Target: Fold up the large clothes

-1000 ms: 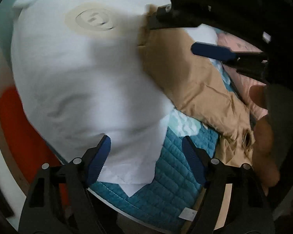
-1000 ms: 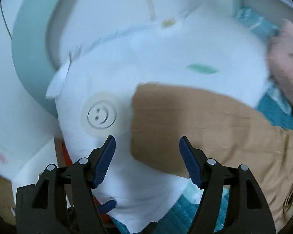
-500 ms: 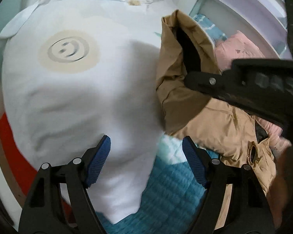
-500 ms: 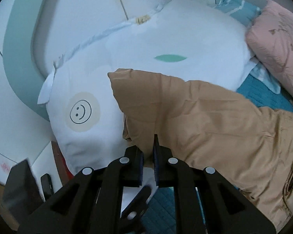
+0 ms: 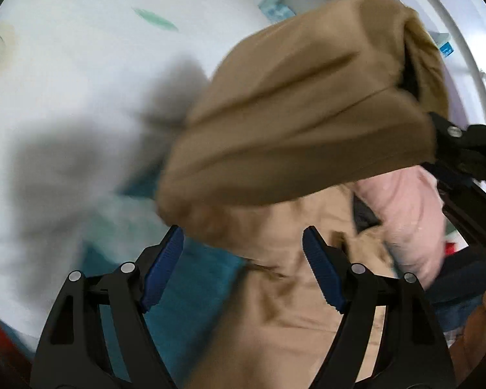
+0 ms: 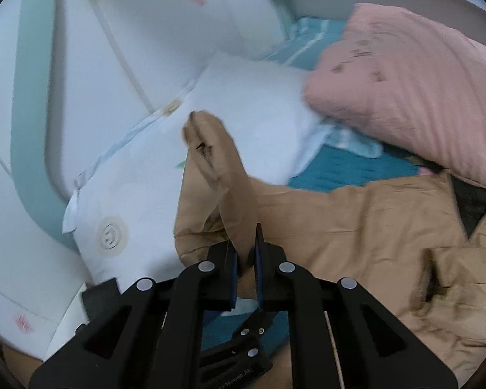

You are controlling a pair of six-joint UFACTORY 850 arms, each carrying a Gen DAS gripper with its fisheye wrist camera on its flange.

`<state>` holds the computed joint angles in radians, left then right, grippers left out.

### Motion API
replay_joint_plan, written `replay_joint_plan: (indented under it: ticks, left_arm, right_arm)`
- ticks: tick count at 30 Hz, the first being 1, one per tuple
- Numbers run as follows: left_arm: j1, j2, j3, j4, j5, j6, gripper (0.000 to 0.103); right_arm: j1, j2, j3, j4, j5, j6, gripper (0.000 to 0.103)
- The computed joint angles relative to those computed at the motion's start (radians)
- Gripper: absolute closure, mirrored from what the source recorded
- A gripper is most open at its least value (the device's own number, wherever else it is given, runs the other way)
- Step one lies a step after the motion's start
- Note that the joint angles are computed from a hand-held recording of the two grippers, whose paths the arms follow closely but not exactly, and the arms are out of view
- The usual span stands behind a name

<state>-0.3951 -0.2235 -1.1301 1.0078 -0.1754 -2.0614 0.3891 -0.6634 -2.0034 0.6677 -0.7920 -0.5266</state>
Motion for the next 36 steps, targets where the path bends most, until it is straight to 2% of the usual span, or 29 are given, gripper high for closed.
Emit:
replay_joint_plan:
  ticks: [2,3,5,6,8,10,13,15,17,18,21,25,27,29,31,32,33,35,36]
  left_arm:
    - [-0.005,-0.046,-0.047,-0.072,0.019,0.091,0.026]
    - [-0.014,-0.069,-0.076,-0.12,0.005,0.154,0.026]
    - [-0.034,-0.129,-0.147,-0.218,-0.088,0.29,0.026]
    - [-0.032,-0.147,-0.163,-0.29,-0.091,0.36,0.027]
    - [-0.024,-0.166,-0.161,-0.372,-0.048,0.398,0.027]
    - [-0.027,-0.19,-0.18,-0.349,-0.059,0.37,0.028]
    - [-0.035,-0.215,-0.215,-0.255,-0.137,0.323,0.046]
    - [-0.036,-0.228,-0.237,-0.276,-0.173,0.368,0.068]
    - [-0.041,-0.231,-0.243,-0.25,-0.181,0.352,0.083]
    - [-0.046,-0.241,-0.256,-0.25,-0.195,0.364,0.088]
    - [-0.068,-0.254,-0.28,-0.18,-0.235,0.328,0.089]
    - [-0.124,-0.297,-0.351,-0.033,-0.356,0.253,0.088]
    - [-0.138,-0.306,-0.36,-0.013,-0.369,0.263,0.088]
    - [-0.142,-0.302,-0.36,-0.029,-0.336,0.27,0.083]
    - [-0.147,-0.285,-0.34,0.007,-0.286,0.208,0.059]
    - [-0.152,-0.274,-0.33,0.028,-0.306,0.198,0.045]
    - [-0.166,-0.287,-0.349,0.022,-0.358,0.225,0.035]
    - [-0.167,-0.292,-0.353,-0.034,-0.377,0.286,0.026]
    - [-0.161,-0.308,-0.359,-0.074,-0.37,0.302,0.026]
  right_arm:
    - [-0.025,0.002,-0.001,0.013,0.005,0.005,0.095]
    - [-0.031,0.0,-0.007,0.013,0.002,0.008,0.095]
    - [-0.045,0.006,-0.003,0.032,0.009,-0.007,0.095]
    - [-0.052,0.01,0.001,0.047,0.014,-0.017,0.095]
    - [-0.061,0.023,0.018,0.075,0.031,-0.04,0.095]
    - [-0.074,0.038,0.037,0.11,0.044,-0.064,0.095]
    - [-0.094,0.059,0.059,0.15,0.062,-0.097,0.095]
    - [-0.105,0.07,0.07,0.151,0.077,-0.105,0.095]
    - [-0.121,0.086,0.093,0.157,0.11,-0.109,0.095]
    - [-0.134,0.087,0.095,0.157,0.113,-0.101,0.095]
    - [-0.172,0.104,0.12,0.177,0.134,-0.108,0.095]
    - [-0.23,0.128,0.167,0.202,0.16,-0.131,0.096]
    - [-0.256,0.133,0.186,0.204,0.165,-0.133,0.096]
    - [-0.283,0.135,0.202,0.213,0.161,-0.139,0.096]
    - [-0.307,0.135,0.219,0.218,0.163,-0.143,0.096]
    - [-0.315,0.137,0.23,0.222,0.174,-0.148,0.096]
    - [-0.327,0.136,0.237,0.218,0.184,-0.146,0.096]
    - [-0.341,0.145,0.256,0.211,0.219,-0.143,0.096]
    - [-0.357,0.144,0.26,0.215,0.228,-0.147,0.096]
